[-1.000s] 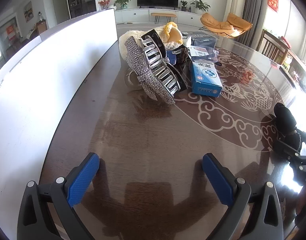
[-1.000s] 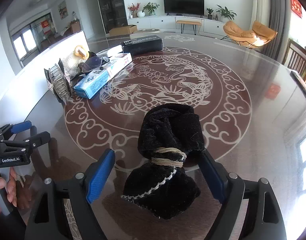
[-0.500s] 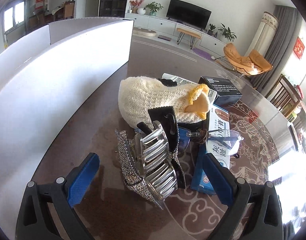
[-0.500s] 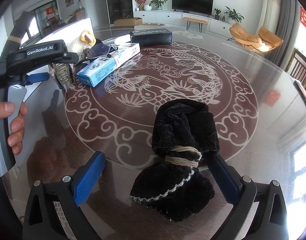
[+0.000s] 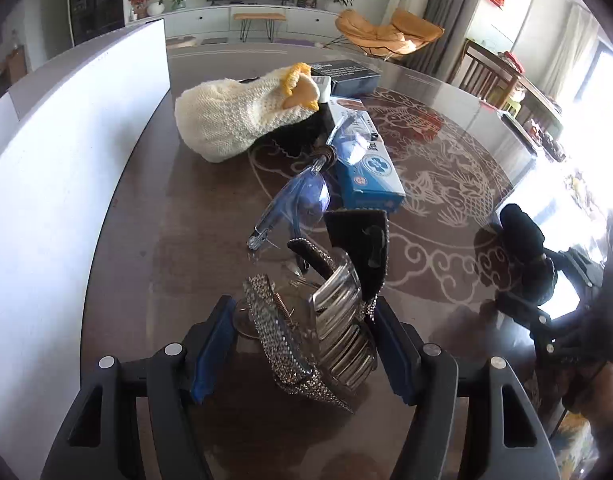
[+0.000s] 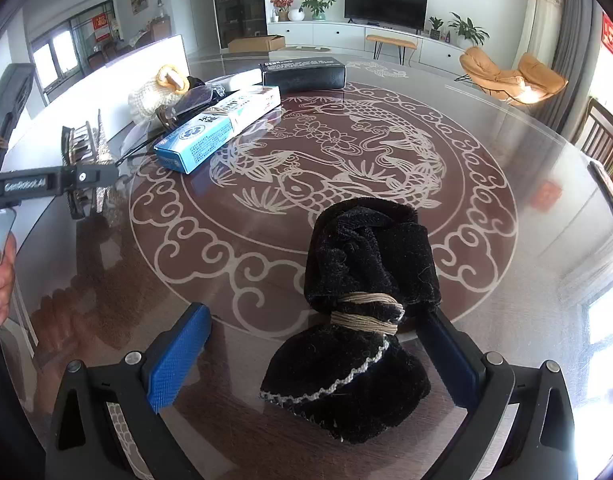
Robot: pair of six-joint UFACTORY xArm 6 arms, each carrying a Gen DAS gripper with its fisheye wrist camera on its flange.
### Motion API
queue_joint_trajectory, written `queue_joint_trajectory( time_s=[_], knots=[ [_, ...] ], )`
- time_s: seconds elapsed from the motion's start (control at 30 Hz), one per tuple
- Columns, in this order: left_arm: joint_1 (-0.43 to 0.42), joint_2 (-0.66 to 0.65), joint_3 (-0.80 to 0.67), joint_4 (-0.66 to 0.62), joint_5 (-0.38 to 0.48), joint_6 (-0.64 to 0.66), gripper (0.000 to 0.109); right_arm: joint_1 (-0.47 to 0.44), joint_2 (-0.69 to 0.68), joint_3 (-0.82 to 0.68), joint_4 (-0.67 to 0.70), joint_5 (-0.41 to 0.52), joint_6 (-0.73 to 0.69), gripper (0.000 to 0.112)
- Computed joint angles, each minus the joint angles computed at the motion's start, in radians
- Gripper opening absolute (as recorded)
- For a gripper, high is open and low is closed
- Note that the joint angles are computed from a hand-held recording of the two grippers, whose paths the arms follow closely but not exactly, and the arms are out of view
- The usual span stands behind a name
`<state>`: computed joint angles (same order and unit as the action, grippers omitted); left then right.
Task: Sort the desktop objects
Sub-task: 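Lift the hair claw with the left tool while the right tool lifts the velvet bag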
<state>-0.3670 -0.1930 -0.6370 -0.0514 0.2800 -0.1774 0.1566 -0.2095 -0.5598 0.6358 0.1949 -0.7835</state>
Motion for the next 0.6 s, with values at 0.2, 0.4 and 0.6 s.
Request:
queue_joint_trajectory(
  time_s=[0.2, 0.4, 0.6],
  knots=[
    [-0.007, -0.072, 0.057, 0.256, 0.023, -0.277, 0.084, 0.002, 0.001, 0.002, -0.01, -0.005, 0.009, 0.102],
    [0.022, -0.055, 0.069, 0.435, -0.02, -0.555, 0.085, 0.001, -0.001, 0.004, -0.016, -0.006, 0.013, 0.102],
    [0.085, -0.121, 0.122, 0.614, -0.059, -0.808, 0.085, 0.001, -0.001, 0.004, -0.016, -0.006, 0.013, 0.102]
  ],
)
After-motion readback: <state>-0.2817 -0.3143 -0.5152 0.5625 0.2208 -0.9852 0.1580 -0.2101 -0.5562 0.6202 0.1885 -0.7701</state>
